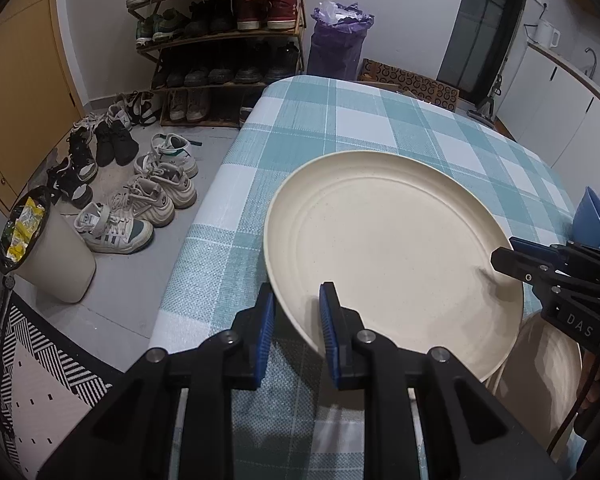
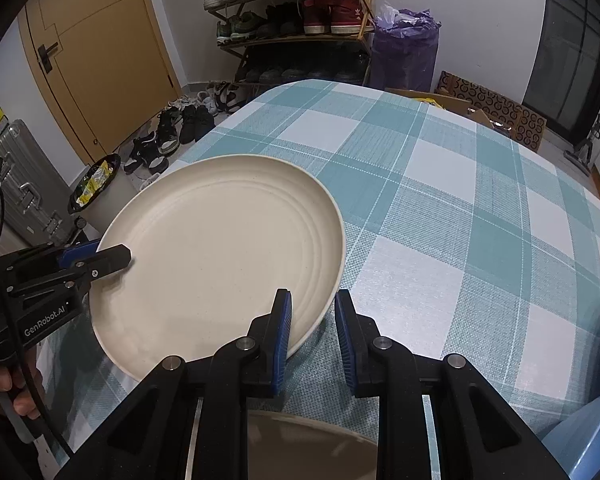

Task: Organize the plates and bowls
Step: 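Lift the large cream plate with both tools toward the plate stack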

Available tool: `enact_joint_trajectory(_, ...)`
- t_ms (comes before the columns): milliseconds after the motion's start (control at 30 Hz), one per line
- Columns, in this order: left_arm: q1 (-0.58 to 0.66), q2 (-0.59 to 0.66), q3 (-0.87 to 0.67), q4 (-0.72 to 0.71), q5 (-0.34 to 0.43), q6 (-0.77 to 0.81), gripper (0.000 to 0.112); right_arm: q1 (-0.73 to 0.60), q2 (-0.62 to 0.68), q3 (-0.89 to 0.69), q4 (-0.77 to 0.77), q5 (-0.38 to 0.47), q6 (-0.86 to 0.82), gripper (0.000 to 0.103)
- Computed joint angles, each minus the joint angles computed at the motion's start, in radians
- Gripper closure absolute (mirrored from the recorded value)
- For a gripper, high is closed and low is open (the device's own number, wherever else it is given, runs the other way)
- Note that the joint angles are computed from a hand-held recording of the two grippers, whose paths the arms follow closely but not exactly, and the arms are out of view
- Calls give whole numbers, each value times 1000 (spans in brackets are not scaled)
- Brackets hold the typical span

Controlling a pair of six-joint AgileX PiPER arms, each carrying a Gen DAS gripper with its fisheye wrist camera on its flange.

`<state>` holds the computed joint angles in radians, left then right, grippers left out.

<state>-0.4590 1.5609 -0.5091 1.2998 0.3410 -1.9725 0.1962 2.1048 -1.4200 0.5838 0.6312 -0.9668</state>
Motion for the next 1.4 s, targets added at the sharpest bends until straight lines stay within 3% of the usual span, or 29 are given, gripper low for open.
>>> enact_joint_trajectory(633, -149, -138, -1, -156, 153, 101, 92, -48, -150, 135, 113, -24, -120, 80)
enact_joint_trajectory(1400, -404, -240, -30, -245, 353, 120, 92, -169, -417, 368, 213, -26, -246, 80)
